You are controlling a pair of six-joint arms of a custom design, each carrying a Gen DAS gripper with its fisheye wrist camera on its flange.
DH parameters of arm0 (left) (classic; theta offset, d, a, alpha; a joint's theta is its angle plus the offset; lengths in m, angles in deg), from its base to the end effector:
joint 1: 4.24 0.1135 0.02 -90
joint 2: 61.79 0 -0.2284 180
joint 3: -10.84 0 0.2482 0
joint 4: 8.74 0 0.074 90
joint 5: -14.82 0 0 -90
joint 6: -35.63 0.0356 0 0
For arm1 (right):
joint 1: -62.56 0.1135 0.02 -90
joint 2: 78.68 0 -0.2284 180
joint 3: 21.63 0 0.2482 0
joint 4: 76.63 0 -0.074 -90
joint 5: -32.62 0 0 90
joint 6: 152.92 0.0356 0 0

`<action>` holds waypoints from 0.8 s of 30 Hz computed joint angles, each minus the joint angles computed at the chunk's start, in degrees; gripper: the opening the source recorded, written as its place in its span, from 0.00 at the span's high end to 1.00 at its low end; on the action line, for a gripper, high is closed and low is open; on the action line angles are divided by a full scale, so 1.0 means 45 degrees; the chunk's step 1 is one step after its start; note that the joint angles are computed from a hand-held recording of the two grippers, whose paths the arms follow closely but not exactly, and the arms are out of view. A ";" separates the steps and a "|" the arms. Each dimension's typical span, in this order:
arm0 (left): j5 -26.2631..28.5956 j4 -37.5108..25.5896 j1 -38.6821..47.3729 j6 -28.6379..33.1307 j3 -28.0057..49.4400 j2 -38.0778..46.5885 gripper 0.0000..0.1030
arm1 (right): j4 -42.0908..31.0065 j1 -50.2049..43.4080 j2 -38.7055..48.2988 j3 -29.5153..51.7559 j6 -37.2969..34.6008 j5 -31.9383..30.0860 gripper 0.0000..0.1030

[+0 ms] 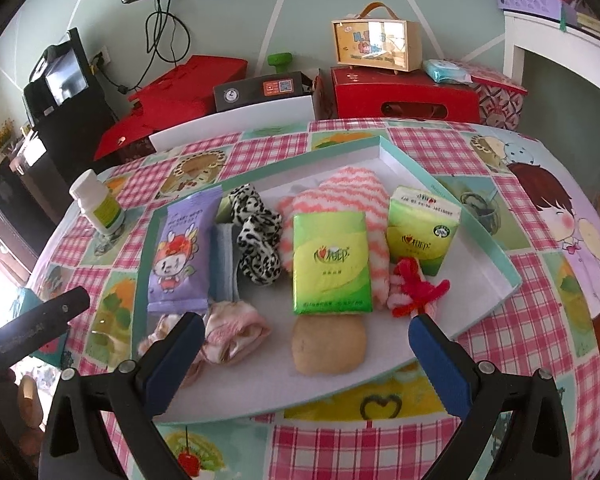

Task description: Organize soft objects

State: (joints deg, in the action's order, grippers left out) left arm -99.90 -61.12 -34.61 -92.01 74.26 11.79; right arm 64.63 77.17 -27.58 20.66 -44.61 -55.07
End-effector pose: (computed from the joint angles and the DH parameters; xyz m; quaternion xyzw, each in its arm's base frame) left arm 0.2222 -0.1129 0.1944 -0.1109 0.9438 0.0427 0.3085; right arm 0.1898 0.0480 0.1724 0.0374 0.9313 0.0845 0.3524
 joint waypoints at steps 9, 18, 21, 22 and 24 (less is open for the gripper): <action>0.0678 -0.0766 0.0182 -0.0064 -0.1020 -0.1847 0.02 | -0.0998 0.1148 -0.1212 -0.0471 0.0580 0.0755 0.00; 0.0174 -0.1856 -0.0512 -0.0167 -0.1133 -0.2667 0.02 | -0.2229 0.2034 -0.2622 -0.0856 0.1256 0.1458 0.00; -0.0062 -0.2177 -0.0848 -0.0299 -0.1219 -0.2879 0.02 | -0.2585 0.2103 -0.3155 -0.0889 0.1428 0.1550 0.00; -0.0136 -0.2247 -0.0942 -0.0324 -0.1251 -0.2948 0.02 | -0.2651 0.2113 -0.3220 -0.0883 0.1466 0.1560 0.00; -0.0224 -0.2370 -0.1109 -0.0376 -0.1306 -0.3064 0.02 | -0.2826 0.2128 -0.3324 -0.0847 0.1541 0.1573 0.00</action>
